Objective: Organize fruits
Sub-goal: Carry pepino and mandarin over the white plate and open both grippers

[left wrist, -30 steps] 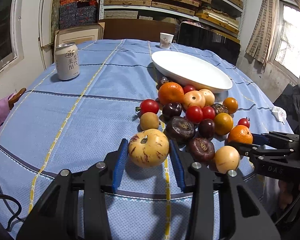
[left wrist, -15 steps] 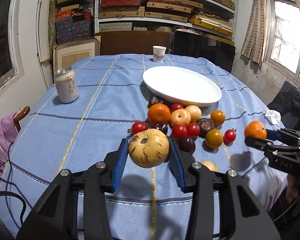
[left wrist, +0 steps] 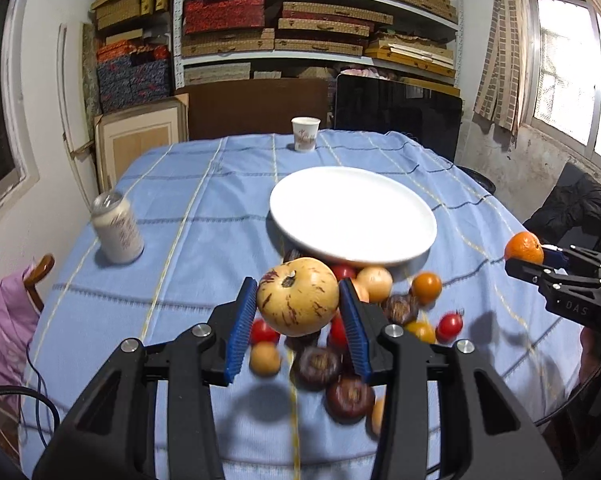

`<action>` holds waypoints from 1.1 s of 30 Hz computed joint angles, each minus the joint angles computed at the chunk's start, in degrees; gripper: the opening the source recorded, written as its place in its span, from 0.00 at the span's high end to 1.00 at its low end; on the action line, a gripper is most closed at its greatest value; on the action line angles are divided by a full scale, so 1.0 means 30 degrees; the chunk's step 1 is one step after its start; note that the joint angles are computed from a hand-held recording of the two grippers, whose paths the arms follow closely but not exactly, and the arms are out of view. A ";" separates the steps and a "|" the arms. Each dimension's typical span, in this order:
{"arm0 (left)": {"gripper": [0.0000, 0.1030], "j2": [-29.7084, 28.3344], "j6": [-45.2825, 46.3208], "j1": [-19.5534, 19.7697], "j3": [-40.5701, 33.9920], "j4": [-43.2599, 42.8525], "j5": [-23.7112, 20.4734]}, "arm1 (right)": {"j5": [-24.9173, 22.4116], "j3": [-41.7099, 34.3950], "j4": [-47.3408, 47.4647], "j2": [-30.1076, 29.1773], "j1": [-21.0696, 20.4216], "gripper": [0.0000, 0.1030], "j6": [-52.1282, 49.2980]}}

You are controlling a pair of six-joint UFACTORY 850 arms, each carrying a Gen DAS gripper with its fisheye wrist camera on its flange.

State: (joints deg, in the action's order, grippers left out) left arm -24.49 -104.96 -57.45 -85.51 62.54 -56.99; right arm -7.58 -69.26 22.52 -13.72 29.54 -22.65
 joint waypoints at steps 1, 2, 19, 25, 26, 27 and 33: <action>0.60 -0.0143 0.0391 0.0309 -0.0320 -0.0045 0.0360 | -0.0169 -0.0563 0.0370 -0.0356 -0.0068 0.54 -0.0437; 0.60 -0.0276 0.0770 0.0623 -0.0629 -0.0156 0.0728 | -0.0322 -0.1050 0.0825 -0.0665 -0.0112 0.54 -0.0927; 0.60 -0.7689 1.0625 0.6338 -1.0557 -0.8101 0.3753 | -0.8190 -1.6704 -0.1838 -1.2174 -0.0206 0.54 0.1341; 0.33 -0.8301 1.1420 0.6856 -1.1239 -0.9429 0.3276 | -0.6761 -1.5974 -0.3187 -1.1792 0.0108 0.30 0.1432; 0.24 -0.7685 0.9951 0.6629 -1.0418 -0.7923 0.3500 | -0.6428 -1.5426 -0.2732 -1.1349 0.0098 0.30 0.0867; 0.22 -0.7285 0.9109 0.6417 -0.9972 -0.7041 0.3550 | -0.6110 -1.4930 -0.2738 -1.0949 0.0118 0.30 0.0797; 0.13 -0.4070 0.5741 0.4809 -0.6311 -0.3900 0.3943 | -0.3927 -0.9276 -0.2608 -0.6757 0.0120 0.30 0.0772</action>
